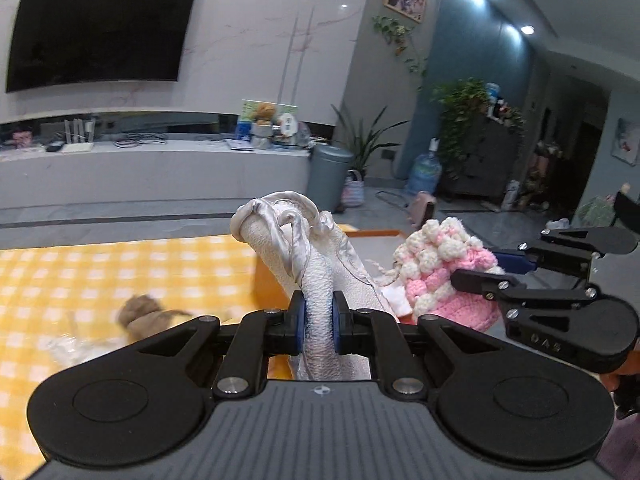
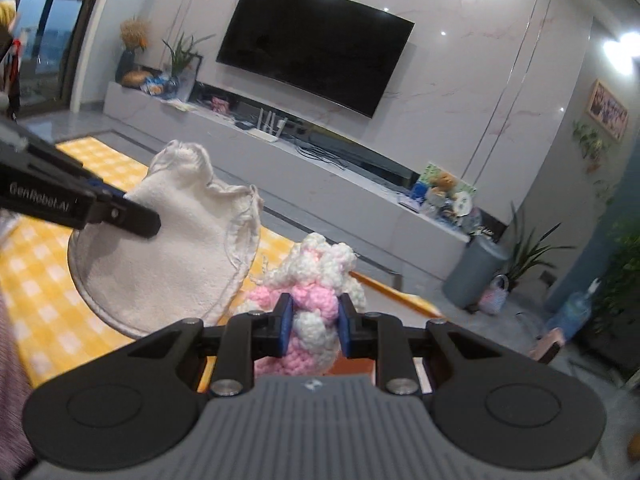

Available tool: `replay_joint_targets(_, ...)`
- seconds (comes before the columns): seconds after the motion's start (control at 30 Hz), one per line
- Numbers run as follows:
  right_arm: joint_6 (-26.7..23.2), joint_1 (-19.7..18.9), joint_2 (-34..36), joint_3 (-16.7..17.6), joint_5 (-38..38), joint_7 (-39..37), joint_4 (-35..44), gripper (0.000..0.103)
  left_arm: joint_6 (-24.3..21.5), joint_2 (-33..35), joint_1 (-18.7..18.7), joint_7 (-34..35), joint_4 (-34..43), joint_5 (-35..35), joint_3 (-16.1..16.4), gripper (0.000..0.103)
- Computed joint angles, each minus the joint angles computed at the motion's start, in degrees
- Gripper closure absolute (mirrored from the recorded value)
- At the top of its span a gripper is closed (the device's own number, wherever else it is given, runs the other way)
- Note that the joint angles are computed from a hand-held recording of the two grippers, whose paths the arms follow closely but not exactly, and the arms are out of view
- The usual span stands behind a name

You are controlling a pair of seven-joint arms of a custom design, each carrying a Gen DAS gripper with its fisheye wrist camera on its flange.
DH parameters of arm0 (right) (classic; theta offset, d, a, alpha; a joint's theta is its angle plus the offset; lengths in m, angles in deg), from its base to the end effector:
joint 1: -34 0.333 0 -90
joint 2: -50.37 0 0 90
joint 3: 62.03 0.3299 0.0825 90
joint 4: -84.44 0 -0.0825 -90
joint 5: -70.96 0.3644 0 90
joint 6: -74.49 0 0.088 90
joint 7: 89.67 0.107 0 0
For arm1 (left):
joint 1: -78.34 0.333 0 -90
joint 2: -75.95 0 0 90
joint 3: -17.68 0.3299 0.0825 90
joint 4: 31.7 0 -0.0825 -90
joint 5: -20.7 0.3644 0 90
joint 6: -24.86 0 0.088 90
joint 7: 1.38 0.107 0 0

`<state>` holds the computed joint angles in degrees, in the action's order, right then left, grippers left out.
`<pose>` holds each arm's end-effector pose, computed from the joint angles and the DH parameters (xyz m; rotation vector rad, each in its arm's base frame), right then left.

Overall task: Organize soft objects
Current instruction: 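Carry the towel bib and crocheted piece over the orange box with both tools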

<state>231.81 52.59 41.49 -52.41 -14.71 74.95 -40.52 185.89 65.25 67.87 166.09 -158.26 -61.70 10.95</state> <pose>0.4332 0.2821 0.5278 -1.8964 1.1866 -1.1769 0.4941 -0.1063 0.5373 -1.3090 2.0365 -1.3885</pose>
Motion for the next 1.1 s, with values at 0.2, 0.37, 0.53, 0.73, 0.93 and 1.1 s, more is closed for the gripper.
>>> replay_joint_targets(0.2, -1.05, -1.46, 1.02, -1.18, 1.58, -6.22, 1.5, 0.081, -0.31, 5.66, -0.72, -0.1, 6.2, 0.04, -1.63, 0.089)
replay_joint_targets(0.37, -0.02, -2.98, 4.03, -3.05, 2.29, -8.14, 3.8, 0.081, 0.18, 10.29, -0.64, -1.27, 10.77, 2.83, -3.39, 0.089)
replay_joint_targets(0.53, 2.15, -4.39, 9.3, -5.56, 4.3, -8.33, 8.44, 0.081, -1.73, 16.36, 0.72, -4.33, 16.83, 7.77, -4.56, 0.089)
replay_joint_targets(0.73, 2.33, -4.65, 16.78, -8.5, 11.57, -16.46, 15.3, 0.081, -2.12, 25.98, 2.13, -13.8, 26.96, 16.86, -7.18, 0.089)
replay_joint_targets(0.93, 6.86, -5.4, 23.89, -11.03, 26.43, -22.07, 20.12, 0.08, -2.11, 32.31, -1.21, -29.14, 31.61, 38.11, -3.85, 0.089)
replay_joint_targets(1.1, 7.64, -3.92, 29.2, -11.57, 33.85, -29.61, 23.72, 0.08, -7.31, 35.85, -0.5, -36.61, 34.56, 48.16, -2.95, 0.088)
